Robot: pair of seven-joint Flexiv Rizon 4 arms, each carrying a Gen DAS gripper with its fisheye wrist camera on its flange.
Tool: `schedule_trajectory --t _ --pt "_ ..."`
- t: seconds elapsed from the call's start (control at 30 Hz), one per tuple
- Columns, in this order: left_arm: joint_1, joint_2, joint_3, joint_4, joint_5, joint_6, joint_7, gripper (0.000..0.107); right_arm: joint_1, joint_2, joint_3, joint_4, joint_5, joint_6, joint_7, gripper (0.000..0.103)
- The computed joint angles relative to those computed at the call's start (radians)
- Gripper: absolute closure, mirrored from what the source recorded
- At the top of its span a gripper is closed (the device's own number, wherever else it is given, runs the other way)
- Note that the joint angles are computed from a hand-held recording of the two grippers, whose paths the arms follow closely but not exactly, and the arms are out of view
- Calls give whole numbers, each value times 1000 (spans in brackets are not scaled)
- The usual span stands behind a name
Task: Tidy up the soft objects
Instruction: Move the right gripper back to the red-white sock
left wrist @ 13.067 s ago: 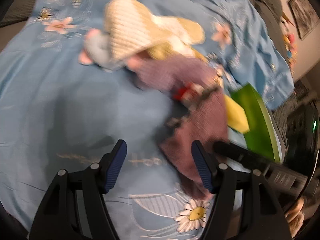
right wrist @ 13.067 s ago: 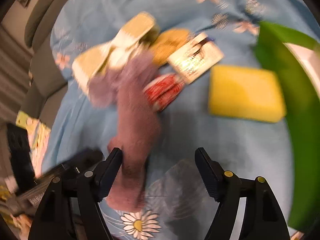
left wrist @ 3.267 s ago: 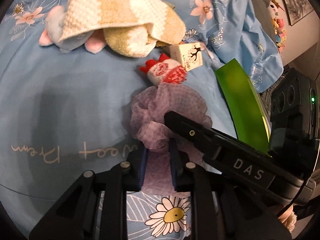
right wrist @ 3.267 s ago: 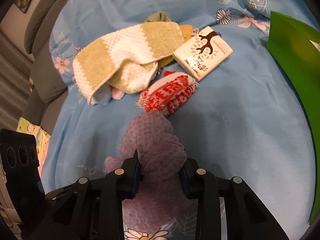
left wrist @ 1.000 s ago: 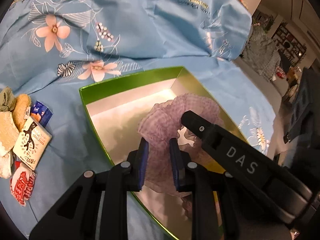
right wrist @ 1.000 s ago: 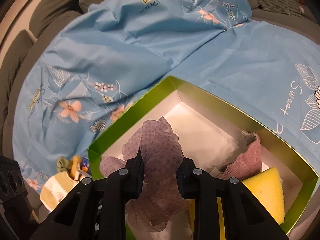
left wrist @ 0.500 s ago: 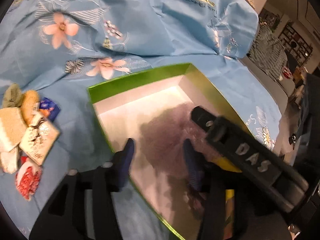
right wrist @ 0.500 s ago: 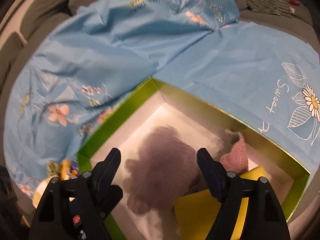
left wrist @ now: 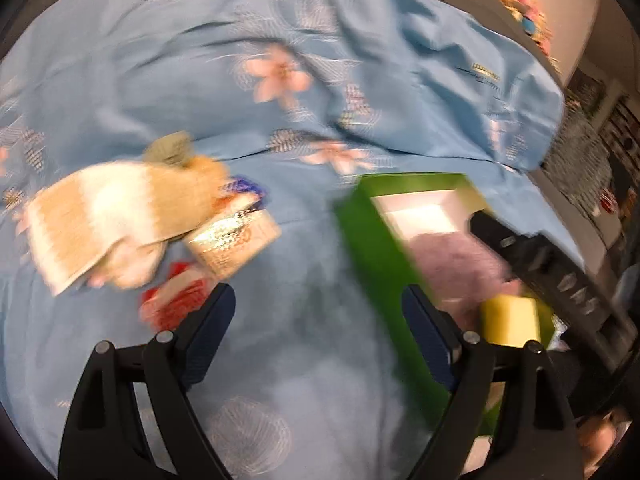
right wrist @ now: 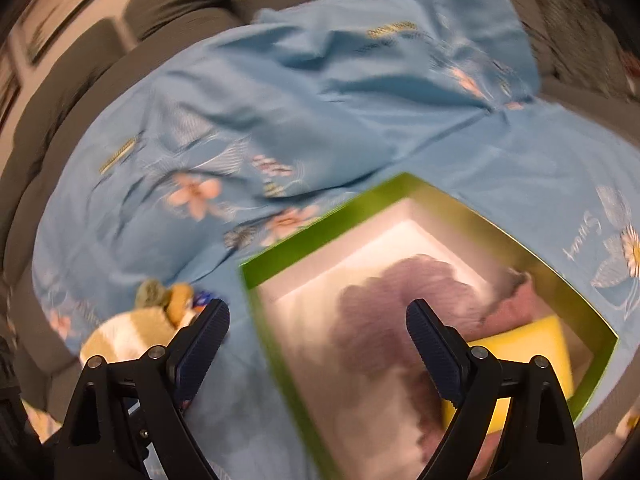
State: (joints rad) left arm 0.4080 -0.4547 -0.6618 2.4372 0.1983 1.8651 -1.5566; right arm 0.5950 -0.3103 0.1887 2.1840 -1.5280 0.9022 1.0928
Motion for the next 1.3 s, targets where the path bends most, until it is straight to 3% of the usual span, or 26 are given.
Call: schedule_trajectory --t 0.17,0.23,0.4,0.63,0.8,0.97,1.23,1.3 --pt "142 -9 22 66 48 49 -5 22 100 -68 10 -106 88 -144 -163 12" --pt "163 -19 76 78 57 75 -9 22 123 -101 1 -147 88 -140 -224 12" --pt "221 -52 155 80 73 85 -16 22 146 -179 -33 -236 38 -20 -298 12" --pt "284 -120 183 60 100 140 -66 22 174 -279 -77 -331 51 108 -357 12" --pt "328 -133 173 71 128 119 -72 22 165 -354 -116 -388 20 267 -304 12" --pt "396 -155 105 74 137 93 -58 22 189 -434 -152 -463 93 349 -354 12" --pt "352 -145 134 71 97 76 -23 22 238 -522 -189 -552 293 372 -552 12" --pt "336 -147 145 70 89 79 -18 22 259 -534 -213 -560 323 375 -559 23"
